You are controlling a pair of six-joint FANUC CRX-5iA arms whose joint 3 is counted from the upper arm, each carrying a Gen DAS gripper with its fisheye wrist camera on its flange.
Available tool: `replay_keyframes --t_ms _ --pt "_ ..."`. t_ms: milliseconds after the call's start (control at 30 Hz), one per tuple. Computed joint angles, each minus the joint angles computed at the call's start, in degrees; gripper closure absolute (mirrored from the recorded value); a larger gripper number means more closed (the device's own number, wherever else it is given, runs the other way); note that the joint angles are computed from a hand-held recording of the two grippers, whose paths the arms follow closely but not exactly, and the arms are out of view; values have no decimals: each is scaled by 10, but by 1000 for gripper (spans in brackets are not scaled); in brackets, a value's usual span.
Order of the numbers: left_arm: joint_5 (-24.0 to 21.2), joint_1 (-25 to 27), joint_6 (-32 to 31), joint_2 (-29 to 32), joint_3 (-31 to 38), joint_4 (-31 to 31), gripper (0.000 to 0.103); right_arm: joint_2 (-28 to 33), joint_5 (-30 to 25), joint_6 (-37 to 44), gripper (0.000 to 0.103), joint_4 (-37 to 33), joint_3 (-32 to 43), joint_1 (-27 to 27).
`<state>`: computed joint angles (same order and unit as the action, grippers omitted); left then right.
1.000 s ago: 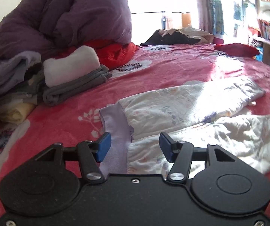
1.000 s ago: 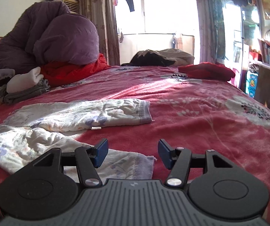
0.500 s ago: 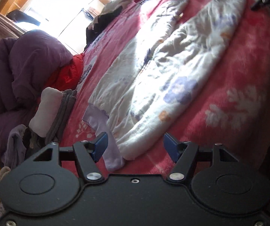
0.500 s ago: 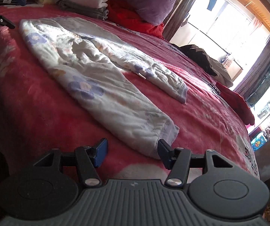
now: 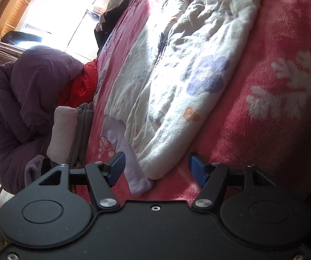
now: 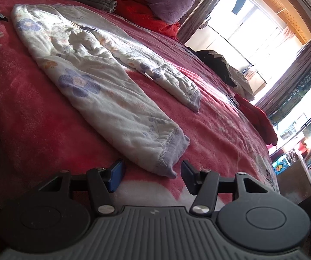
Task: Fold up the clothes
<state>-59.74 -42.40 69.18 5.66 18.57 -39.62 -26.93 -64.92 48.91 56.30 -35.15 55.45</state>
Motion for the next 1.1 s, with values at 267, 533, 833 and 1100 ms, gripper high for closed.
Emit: replay_keyframes --t_ms 267,533,833,1100 --pt "12 4 11 4 1 1 49 -9 38 -6 58 47 -28 -14" --pt "77 32 90 -14 -11 31 85 -28 82 -72 83 50 -25 -42" --pt "128 39 297 2 22 -14 90 -11 204 -229 89 122 -22 -147" --pt "107 54 398 67 105 -26 100 63 296 -324 90 191 17 -247"
